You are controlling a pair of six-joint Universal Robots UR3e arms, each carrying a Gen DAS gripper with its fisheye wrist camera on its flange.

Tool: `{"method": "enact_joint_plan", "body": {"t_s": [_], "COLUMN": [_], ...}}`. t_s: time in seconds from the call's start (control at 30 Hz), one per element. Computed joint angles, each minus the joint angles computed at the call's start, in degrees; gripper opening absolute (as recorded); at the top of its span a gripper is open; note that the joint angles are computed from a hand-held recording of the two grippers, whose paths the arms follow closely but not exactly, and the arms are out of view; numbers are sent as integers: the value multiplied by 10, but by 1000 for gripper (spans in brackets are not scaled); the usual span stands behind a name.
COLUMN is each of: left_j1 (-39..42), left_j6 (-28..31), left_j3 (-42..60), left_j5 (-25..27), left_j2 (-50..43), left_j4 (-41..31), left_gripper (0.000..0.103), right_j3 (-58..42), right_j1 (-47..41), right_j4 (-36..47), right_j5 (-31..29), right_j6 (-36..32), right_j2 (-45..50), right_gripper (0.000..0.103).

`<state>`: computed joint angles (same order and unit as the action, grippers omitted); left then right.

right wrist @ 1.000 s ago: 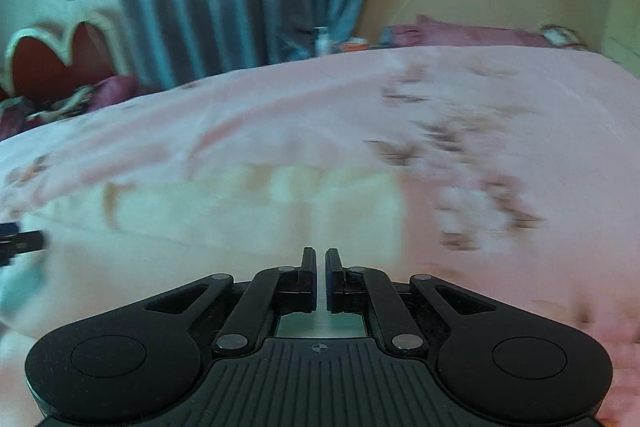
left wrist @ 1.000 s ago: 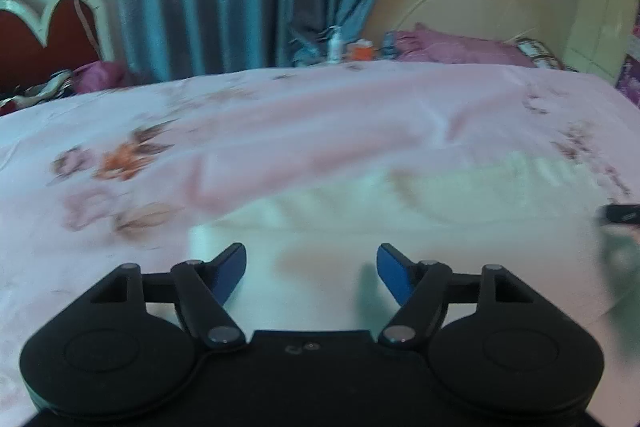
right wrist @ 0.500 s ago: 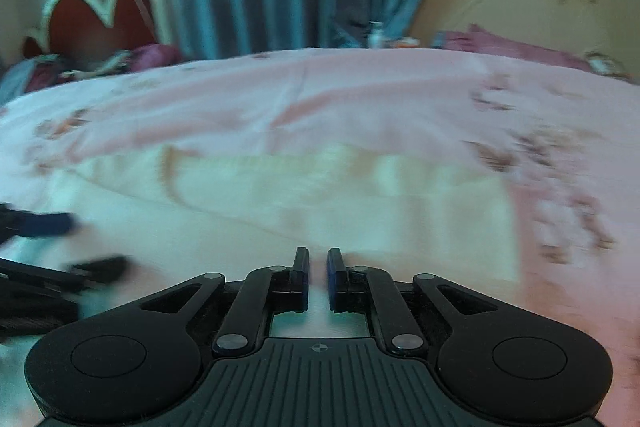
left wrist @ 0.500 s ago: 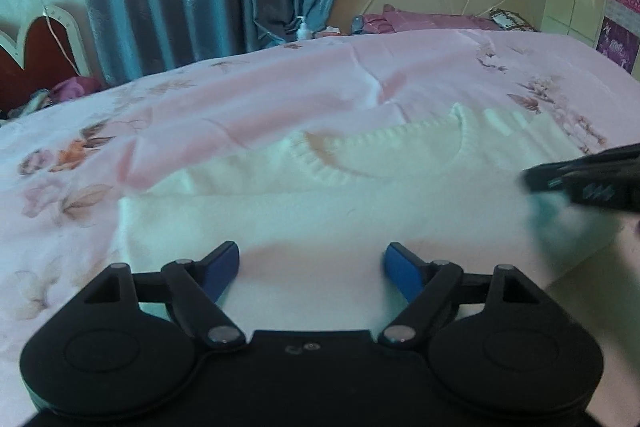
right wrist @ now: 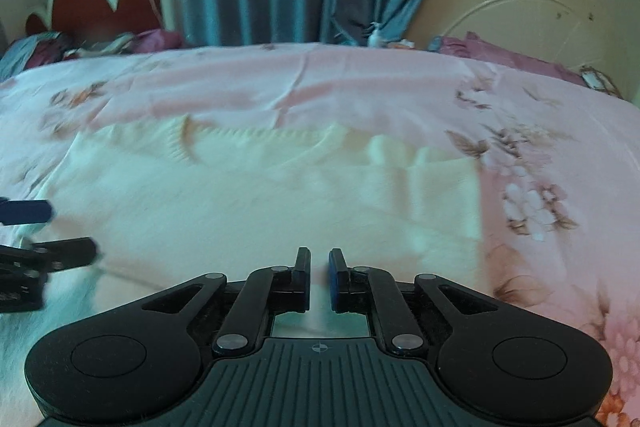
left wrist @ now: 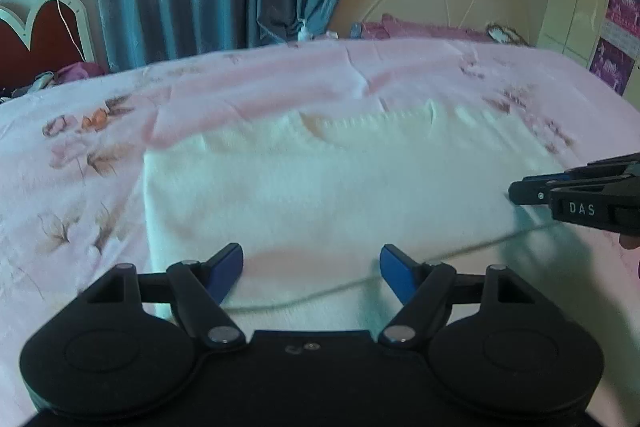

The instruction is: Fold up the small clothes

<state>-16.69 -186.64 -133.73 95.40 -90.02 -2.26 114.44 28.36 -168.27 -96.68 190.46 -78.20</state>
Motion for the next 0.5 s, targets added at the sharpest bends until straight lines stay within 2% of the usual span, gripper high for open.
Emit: {"method": "enact_joint_plan", "body": {"t_s": [0.27,0.5], "left_j1": [32,26], "left_j6": [34,51], "left_j3": [-51,-53], "left_j5": [-28,-26], "left_j2": [30,29], "left_j4": [15,15], "left_gripper": [74,78], "right_j3": [31,25], "right_j1": [-8,1], "right_j4": [9,21], "right_j5": [-29,-44], "right_j6": [20,26], "right_j2": [-19,-20], "right_gripper": [8,8]}}
